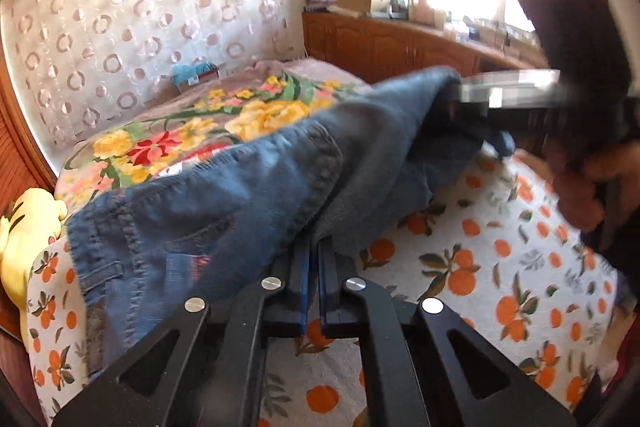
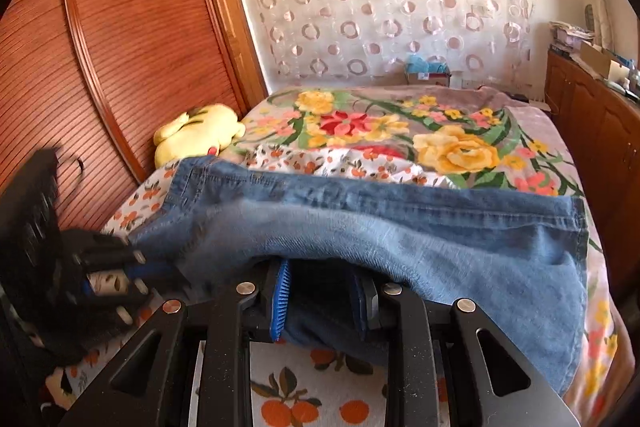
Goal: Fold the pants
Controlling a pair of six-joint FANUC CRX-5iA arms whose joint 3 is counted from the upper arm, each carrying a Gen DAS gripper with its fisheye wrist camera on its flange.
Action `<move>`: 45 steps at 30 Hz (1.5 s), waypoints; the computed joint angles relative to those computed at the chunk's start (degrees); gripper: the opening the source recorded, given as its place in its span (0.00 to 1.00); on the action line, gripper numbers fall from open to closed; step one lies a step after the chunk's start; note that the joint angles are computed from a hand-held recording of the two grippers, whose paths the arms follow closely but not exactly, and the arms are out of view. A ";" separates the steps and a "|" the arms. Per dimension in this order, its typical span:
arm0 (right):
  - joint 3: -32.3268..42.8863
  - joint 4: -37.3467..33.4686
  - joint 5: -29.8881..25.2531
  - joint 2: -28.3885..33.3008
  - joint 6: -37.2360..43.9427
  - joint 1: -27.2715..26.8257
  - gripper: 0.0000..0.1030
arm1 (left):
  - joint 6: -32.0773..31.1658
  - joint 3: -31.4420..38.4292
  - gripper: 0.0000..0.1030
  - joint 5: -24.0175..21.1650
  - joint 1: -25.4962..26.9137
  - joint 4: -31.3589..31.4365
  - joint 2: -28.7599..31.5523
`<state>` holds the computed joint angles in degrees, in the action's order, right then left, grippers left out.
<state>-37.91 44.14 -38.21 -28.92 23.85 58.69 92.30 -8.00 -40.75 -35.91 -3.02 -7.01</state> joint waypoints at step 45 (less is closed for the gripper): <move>-6.74 2.19 2.22 -5.81 -5.15 5.83 0.04 | 2.52 -17.88 0.46 -7.04 15.88 3.41 -17.47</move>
<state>-44.64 46.33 -35.99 -34.73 18.70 64.52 94.82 -25.88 -47.78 -20.03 0.39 -24.48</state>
